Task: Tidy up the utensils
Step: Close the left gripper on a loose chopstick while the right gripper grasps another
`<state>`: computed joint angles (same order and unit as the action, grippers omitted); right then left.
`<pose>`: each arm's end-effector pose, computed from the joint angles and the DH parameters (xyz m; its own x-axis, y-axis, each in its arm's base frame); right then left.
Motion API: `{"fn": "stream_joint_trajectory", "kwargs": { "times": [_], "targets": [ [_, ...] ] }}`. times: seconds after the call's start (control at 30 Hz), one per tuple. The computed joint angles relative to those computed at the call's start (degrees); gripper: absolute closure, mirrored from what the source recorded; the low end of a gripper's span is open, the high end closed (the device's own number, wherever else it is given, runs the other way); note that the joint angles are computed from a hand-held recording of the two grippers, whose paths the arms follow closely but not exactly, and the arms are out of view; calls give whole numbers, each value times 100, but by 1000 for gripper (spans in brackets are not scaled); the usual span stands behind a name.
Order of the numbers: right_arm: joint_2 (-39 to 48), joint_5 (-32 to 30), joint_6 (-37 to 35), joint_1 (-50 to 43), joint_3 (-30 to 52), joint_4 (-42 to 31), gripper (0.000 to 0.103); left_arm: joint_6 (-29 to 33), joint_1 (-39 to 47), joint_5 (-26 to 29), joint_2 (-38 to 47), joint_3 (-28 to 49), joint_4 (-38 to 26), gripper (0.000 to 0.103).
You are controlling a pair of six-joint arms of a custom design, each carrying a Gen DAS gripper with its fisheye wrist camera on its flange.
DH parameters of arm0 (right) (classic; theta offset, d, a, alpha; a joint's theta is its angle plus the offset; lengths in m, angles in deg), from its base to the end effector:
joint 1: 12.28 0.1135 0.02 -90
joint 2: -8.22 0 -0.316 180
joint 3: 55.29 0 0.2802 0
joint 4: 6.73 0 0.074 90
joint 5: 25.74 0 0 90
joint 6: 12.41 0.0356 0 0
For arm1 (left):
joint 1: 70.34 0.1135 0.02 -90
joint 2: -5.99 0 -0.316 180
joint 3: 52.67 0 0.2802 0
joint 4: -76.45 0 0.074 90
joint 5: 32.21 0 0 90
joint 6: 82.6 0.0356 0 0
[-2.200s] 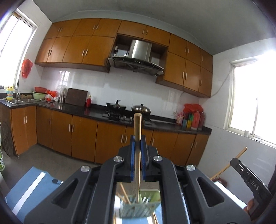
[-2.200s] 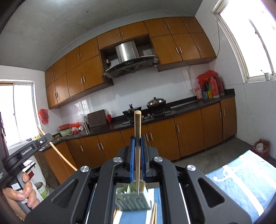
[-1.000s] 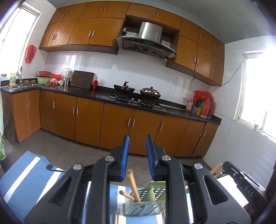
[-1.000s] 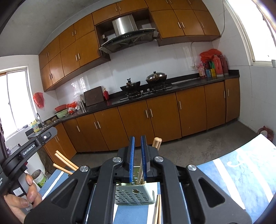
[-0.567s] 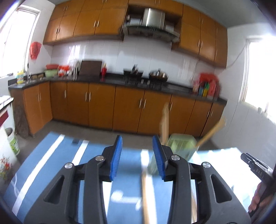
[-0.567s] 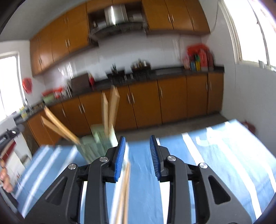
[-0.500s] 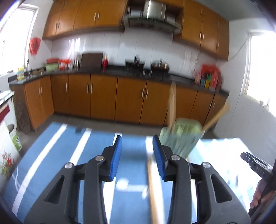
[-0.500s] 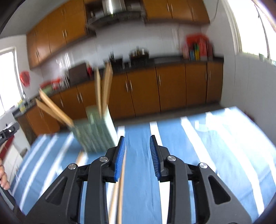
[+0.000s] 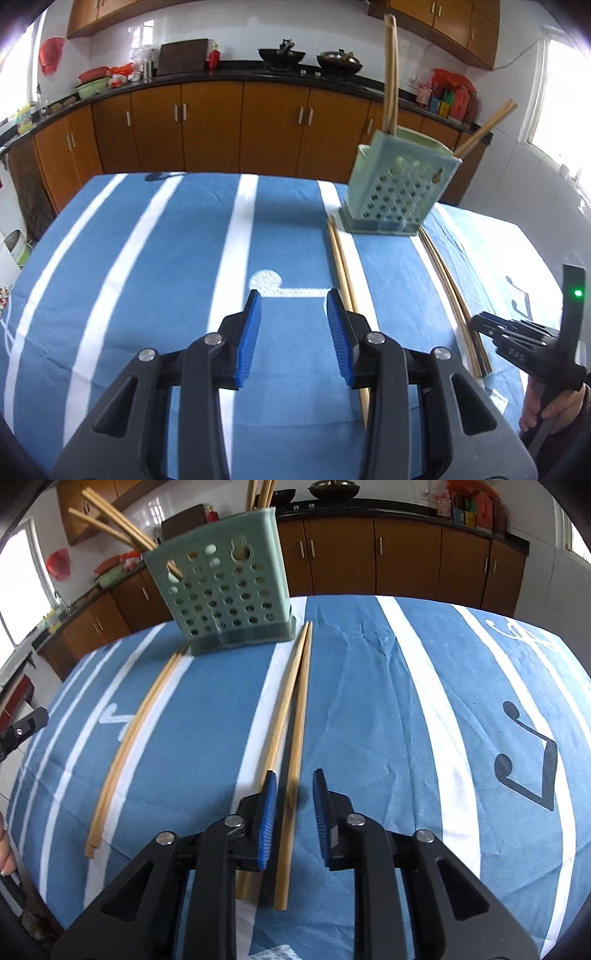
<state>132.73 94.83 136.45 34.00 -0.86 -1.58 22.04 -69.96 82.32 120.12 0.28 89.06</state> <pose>0.2473 0.2324 0.0157 -0.7289 0.3041 -0.6134 0.2910 0.9486 0.1244 0.3547 -0.0124 0.0766 -0.6575 0.2256 -0.7189 0.4495 0.8832 -0.1339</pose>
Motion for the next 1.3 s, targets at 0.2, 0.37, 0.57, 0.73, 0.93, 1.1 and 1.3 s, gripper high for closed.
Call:
{"fn": "stream_joint_trajectory", "kwargs": {
  "times": [0.2, 0.37, 0.57, 0.73, 0.93, 1.1, 1.3],
  "targets": [
    [-141, 429, 564, -127, -218, -397, 95, 115, -229, 42, 270, 166, -310, 70],
    [-342, 554, 1293, -346, -727, -328, 95, 265, -430, 58, 478, 200, -462, 80],
    [-256, 673, 1260, -266, -620, -497, 95, 440, -664, -35, 639, 138, -428, 87],
    [-262, 634, 1215, -288, -655, -399, 95, 480, -841, -244, 809, 158, -363, 88],
    [-272, 625, 1164, -292, -684, -334, 95, 308, -850, -275, 808, 173, -305, 89],
    [-263, 659, 1162, -274, -646, -406, 95, 265, -810, -191, 761, 154, -275, 89],
    [-262, 660, 1140, -268, -639, -401, 95, 137, -939, -597, 913, 297, -257, 89]
  ]
}}
